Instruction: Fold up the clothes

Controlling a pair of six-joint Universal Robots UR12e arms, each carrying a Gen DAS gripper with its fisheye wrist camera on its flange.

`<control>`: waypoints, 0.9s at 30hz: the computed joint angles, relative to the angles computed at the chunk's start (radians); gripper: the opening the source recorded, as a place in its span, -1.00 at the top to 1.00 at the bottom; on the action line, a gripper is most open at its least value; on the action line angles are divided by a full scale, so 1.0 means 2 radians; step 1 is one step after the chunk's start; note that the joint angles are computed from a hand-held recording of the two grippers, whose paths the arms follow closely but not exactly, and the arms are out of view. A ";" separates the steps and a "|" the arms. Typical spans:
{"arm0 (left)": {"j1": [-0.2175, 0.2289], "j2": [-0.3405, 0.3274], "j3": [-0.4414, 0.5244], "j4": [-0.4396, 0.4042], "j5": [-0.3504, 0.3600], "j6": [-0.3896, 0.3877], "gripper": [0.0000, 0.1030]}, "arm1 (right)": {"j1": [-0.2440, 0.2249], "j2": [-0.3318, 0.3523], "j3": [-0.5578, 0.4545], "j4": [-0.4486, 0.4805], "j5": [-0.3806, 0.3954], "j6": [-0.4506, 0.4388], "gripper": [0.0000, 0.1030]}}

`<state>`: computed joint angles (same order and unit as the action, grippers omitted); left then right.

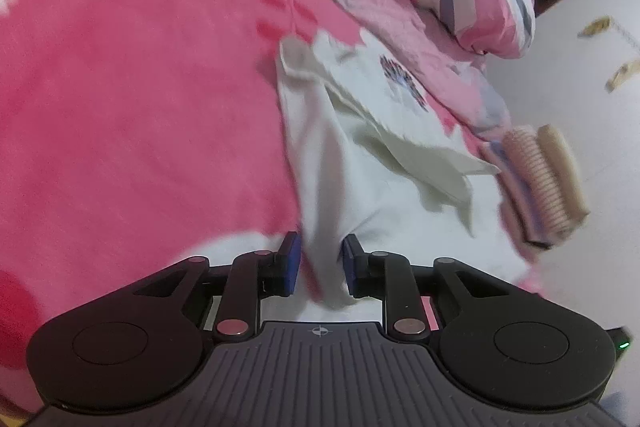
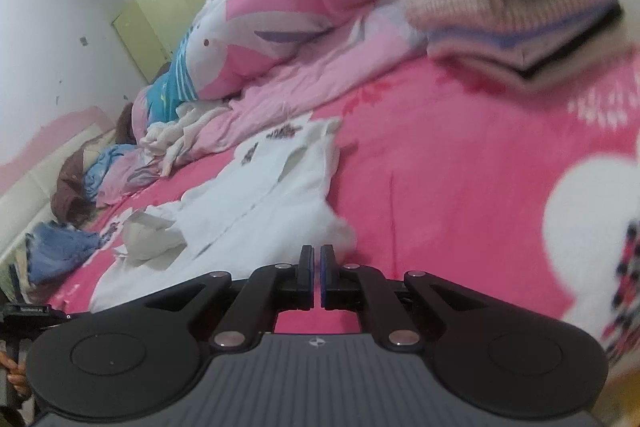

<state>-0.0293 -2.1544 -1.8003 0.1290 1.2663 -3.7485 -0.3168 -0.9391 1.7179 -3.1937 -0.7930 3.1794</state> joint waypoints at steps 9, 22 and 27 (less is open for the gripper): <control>0.005 0.010 -0.006 -0.021 -0.057 0.118 0.04 | -0.001 0.022 -0.016 0.031 0.069 0.107 0.86; -0.043 0.004 0.027 -0.067 0.108 0.371 0.90 | 0.017 0.038 -0.035 0.066 0.079 0.136 0.74; -0.055 0.007 0.016 -0.008 0.194 0.472 0.91 | 0.017 0.037 -0.032 0.061 0.073 0.135 0.74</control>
<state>-0.1386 -2.1404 -1.7682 0.1129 1.6537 -2.8053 -0.2828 -0.8650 1.6546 -3.0714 -0.6478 3.4492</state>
